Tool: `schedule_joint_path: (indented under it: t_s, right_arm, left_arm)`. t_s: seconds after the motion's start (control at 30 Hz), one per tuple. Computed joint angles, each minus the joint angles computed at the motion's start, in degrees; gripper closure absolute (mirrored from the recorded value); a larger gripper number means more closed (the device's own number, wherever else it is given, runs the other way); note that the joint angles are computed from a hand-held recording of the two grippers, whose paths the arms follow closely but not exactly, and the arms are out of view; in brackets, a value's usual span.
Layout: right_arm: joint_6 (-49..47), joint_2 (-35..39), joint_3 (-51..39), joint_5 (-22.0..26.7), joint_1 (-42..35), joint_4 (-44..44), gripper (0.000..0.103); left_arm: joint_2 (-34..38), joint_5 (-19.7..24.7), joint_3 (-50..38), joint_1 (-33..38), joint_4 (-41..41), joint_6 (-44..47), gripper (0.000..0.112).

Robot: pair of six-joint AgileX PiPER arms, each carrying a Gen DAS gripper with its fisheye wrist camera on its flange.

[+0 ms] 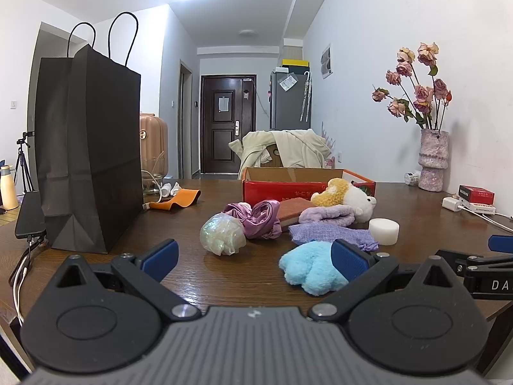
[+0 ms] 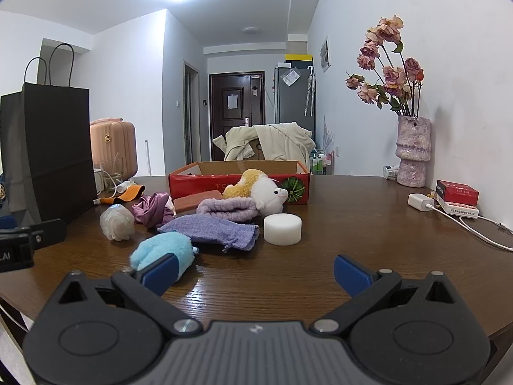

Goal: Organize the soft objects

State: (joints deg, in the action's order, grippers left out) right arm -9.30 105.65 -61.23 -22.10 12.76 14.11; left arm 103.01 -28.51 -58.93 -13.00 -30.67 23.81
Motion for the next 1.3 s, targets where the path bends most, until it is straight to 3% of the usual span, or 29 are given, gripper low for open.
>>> schedule_joint_path:
  t_s: [1.13, 1.3]
  right_arm:
    - [-0.1, 0.1, -0.1, 0.1, 0.0, 0.1, 0.0]
    - [-0.6, 0.9, -1.4, 0.1, -0.2, 0.3, 0.0]
  left_arm:
    - [0.5, 0.6, 0.0, 0.3, 2.1, -2.0, 0.009]
    - [2.9, 7.9, -5.5, 3.3, 9.2, -7.7, 0.009]
